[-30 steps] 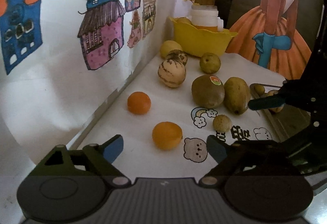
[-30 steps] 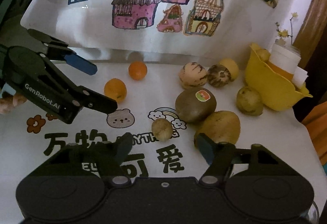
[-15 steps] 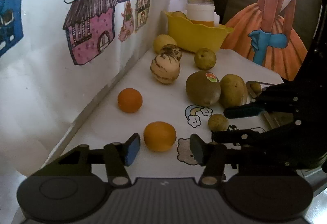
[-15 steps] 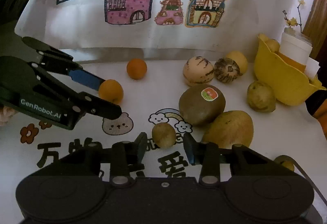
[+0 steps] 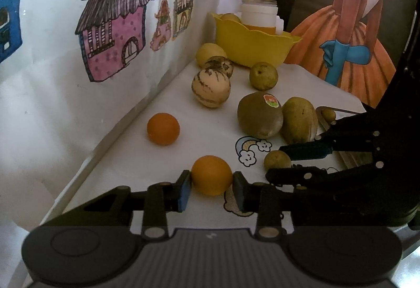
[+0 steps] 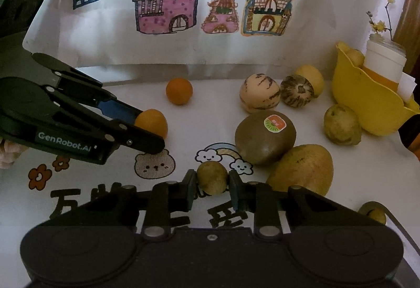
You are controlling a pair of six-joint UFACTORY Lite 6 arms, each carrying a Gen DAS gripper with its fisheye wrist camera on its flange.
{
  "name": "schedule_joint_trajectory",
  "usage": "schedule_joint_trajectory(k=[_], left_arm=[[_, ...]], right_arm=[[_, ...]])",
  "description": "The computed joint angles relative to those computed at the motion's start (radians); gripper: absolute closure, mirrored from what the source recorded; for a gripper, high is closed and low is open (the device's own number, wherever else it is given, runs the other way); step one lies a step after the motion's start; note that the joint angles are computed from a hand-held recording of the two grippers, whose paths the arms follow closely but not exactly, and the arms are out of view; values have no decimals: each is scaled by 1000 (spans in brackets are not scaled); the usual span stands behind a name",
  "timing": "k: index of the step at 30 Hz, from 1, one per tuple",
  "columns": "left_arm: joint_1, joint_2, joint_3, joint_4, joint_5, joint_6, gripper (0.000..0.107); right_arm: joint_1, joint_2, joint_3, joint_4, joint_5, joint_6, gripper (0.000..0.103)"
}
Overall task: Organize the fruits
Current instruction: 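Grasp an orange with the left gripper while the right gripper grasps a small yellow fruit, then carry the orange and yellow fruit to the tray and open both grippers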
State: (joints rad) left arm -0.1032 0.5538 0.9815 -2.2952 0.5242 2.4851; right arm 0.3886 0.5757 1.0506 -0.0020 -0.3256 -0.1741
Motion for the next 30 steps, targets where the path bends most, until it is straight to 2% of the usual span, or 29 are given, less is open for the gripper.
schedule_joint_trajectory(k=[7, 18, 25, 30], left_arm=[[-16, -24, -20, -4, -21, -15, 70], [-122, -113, -94, -24, -7, -59, 70], [-263, -137, -87, -104, -46, -50, 70], [-360, -124, -50, -148, -60, -50, 70]], right_arm=[[-11, -82, -109, -71, -54, 98, 75], [-69, -407, -425, -84, -95, 129, 75], [-178, -618, -610, -112, -92, 128, 75], [-314, -708, -701, -210, -99, 180, 75]])
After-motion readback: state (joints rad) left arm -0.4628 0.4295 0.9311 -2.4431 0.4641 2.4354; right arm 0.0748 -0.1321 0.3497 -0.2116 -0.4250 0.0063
